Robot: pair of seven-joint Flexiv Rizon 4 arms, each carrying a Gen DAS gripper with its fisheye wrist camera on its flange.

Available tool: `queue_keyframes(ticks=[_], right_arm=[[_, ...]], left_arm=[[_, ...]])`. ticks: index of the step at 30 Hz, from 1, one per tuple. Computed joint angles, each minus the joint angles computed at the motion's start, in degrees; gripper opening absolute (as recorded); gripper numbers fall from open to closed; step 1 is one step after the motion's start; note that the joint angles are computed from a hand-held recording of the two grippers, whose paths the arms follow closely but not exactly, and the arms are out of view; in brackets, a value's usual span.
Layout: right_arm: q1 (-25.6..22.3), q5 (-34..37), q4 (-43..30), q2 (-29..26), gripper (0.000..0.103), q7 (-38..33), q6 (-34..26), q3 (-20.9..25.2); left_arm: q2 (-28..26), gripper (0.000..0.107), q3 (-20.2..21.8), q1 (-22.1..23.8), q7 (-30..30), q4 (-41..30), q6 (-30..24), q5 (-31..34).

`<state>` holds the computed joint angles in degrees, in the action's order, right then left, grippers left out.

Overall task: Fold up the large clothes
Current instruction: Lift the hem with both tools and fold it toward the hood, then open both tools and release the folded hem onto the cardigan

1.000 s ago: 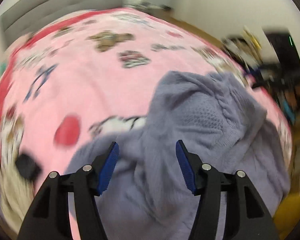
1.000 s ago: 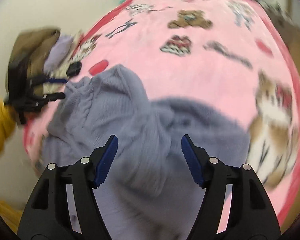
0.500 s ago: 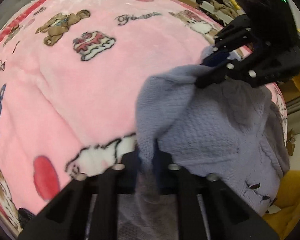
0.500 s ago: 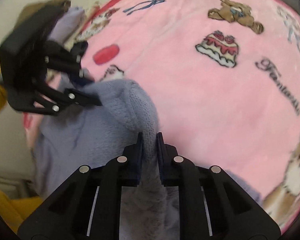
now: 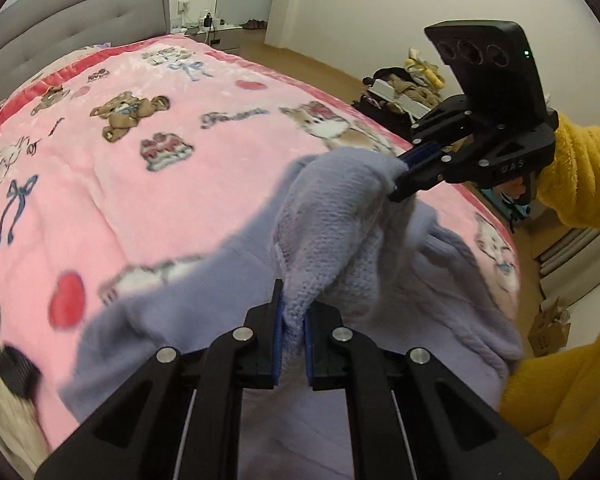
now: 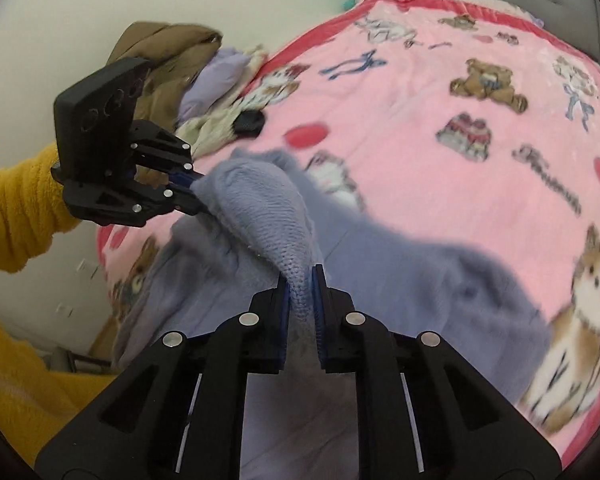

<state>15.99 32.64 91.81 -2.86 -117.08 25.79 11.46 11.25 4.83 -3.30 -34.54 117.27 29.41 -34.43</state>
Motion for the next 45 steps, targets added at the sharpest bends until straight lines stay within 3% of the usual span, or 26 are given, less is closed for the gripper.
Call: queue_keyframes(ticks=[5, 8, 10, 17, 19, 21, 22, 25, 28, 31, 36, 40, 45], right_arm=[[0.6, 0.0, 8.0, 6.9, 0.018, 2.3, -4.5, 0.8], [1.7, -0.3, 11.6, 9.0, 0.029, 5.5, -7.7, 0.7], [2.3, -0.3, 13.8, 10.2, 0.042, 7.6, -8.8, 0.5], [2.7, 1.0, 18.6, 15.0, 0.042, 16.7, -7.9, -0.6], [2.3, 4.1, 19.1, 18.0, 0.049, 19.0, -6.9, -1.9], [1.8, 0.9, 20.2, 20.3, 0.061, 23.0, -1.8, -0.7], [1.9, -1.1, 20.5, 20.6, 0.062, 24.7, -0.1, -0.3], [2.6, -3.8, 21.3, 19.0, 0.060, 30.0, 5.5, -0.2], [4.0, -5.4, 22.7, 15.9, 0.047, 32.7, 10.2, 0.5], [5.9, -8.4, 24.5, 11.8, 0.039, 34.8, 15.5, 2.1], [8.1, -5.6, 28.5, 12.1, 0.039, 33.8, 19.6, 3.0], [8.9, -12.8, 33.8, 14.3, 0.038, 38.7, 18.0, 4.9], [10.2, -15.4, 39.4, 16.2, 0.039, 39.6, 22.7, 5.2]], left_arm=[[7.6, 0.008, 0.2, -1.3, -3.4, 6.4, -4.5, 6.7], [9.0, 0.012, 0.2, -1.5, -7.0, 8.4, -8.7, 9.0], [10.5, 0.022, 0.2, -1.4, -9.7, 10.3, -8.9, 9.8], [15.5, 0.045, -0.6, -1.2, -23.8, 12.7, -6.2, 12.2], [17.5, 0.063, -0.2, -1.6, -25.4, 12.6, -5.1, 11.9], [19.2, 0.080, 0.0, -1.7, -27.2, 12.7, -1.8, 11.3], [19.4, 0.082, 0.1, -1.7, -28.2, 12.7, 0.3, 10.5], [16.4, 0.083, -0.4, -1.7, -31.8, 12.4, 5.1, 8.7], [12.6, 0.083, -3.7, -1.1, -36.2, 14.1, 13.1, 13.8], [8.6, 0.073, -6.2, -0.9, -42.9, 16.1, 18.0, 20.5], [11.1, 0.072, -5.7, -4.2, -48.4, 22.5, 24.1, 23.6], [14.6, 0.072, -5.4, -5.8, -52.6, 26.8, 27.4, 25.5], [15.2, 0.076, -5.9, -5.9, -55.2, 29.6, 29.5, 28.5]])
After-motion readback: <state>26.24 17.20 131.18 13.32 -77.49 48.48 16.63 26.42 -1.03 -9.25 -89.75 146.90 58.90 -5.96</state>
